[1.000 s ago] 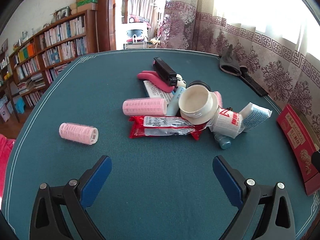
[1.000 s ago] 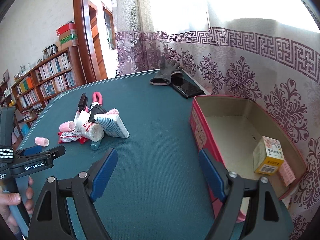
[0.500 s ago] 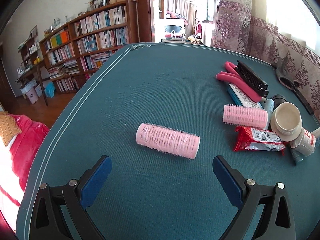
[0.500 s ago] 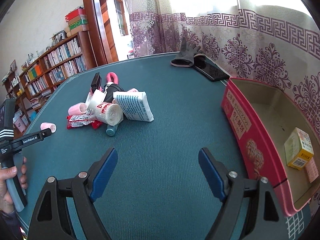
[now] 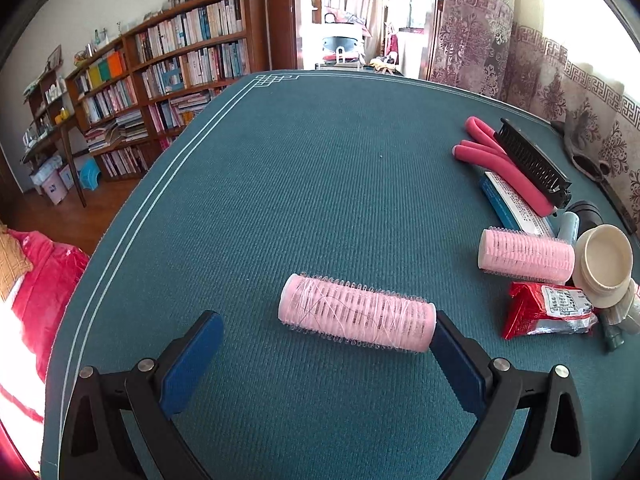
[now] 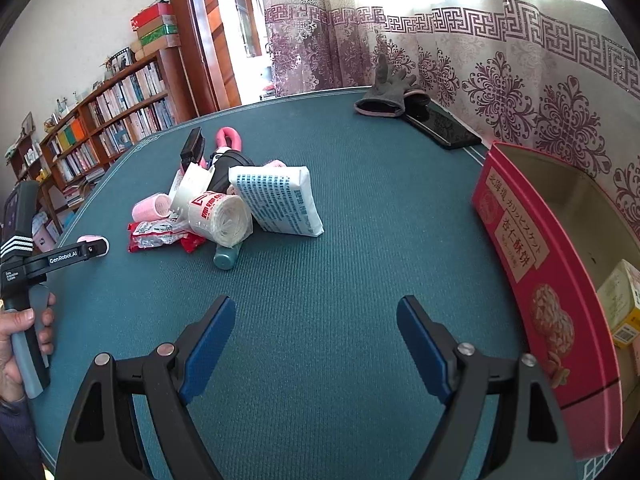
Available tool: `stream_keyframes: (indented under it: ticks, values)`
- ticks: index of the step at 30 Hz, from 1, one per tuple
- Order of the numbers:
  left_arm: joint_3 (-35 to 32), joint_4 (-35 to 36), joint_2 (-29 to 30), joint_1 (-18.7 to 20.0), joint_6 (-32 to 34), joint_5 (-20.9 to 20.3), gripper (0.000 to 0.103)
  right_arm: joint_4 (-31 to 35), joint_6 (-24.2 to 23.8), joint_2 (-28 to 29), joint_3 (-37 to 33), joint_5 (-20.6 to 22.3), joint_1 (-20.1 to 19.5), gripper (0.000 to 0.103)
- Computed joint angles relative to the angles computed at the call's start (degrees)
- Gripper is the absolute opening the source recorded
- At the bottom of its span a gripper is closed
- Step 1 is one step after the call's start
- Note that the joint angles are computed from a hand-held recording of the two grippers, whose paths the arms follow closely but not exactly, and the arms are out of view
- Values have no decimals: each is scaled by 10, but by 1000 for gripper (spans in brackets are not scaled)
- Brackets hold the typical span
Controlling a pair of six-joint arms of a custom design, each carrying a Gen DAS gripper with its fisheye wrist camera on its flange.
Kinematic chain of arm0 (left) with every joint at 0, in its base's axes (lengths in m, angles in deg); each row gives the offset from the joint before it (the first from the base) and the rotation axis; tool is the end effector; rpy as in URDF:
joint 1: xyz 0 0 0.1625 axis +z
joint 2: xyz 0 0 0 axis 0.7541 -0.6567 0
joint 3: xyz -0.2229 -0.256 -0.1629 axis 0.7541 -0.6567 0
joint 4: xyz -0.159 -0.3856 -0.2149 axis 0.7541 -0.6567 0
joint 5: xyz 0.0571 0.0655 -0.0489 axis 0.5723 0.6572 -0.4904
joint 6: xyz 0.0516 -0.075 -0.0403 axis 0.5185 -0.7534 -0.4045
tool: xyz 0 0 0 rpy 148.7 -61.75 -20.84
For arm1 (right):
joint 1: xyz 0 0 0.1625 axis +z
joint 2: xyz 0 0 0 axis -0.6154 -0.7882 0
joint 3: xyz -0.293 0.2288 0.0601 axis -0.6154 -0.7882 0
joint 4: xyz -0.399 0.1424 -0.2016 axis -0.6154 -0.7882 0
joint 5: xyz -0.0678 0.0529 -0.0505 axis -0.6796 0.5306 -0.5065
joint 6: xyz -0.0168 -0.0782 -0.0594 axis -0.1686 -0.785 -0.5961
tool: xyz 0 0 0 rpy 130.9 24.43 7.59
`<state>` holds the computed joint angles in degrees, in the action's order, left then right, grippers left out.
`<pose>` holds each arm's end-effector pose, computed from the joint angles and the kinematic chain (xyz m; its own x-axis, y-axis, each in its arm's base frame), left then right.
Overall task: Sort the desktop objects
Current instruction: 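Move both tools back over the pile of items on the table, then grasp a pink roller with the left tool while the right tool grasps the white tissue pack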
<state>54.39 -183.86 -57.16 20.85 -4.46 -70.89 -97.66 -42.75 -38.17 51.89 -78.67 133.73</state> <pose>-0.0991 -0.8658 0.1673 -0.7126 0.0012 -0.7016 0.4423 0.7770 -0.4479 0.1521 -0.7132 0.1784 -0.7906 0.0871 0.6061 -0.3981 0.6790 -0.6169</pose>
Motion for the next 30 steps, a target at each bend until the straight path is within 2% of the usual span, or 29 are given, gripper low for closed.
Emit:
stream_keyframes:
  ticks: [6,8,11,16,23,30]
  values:
    - [-17,30,2,10,-13,-41,101,12,-1,9,-9,-1,2,86]
    - [-9,15,-1,8,-5,-45,86,14,-4,11,-12,-1,3,86]
    - [2,3,-4,4,-1,-44,74,22,-2,14,-18,3,4,86]
    - [36,-6,-21,-2,-5,-66,74,34,11,19,-34,12,6,86]
    - [76,-2,-39,-13,-18,-111,74,15,21,40,-76,19,9,86]
    - [87,-7,-36,-23,-12,-111,74,38,58,72,-140,56,2,86]
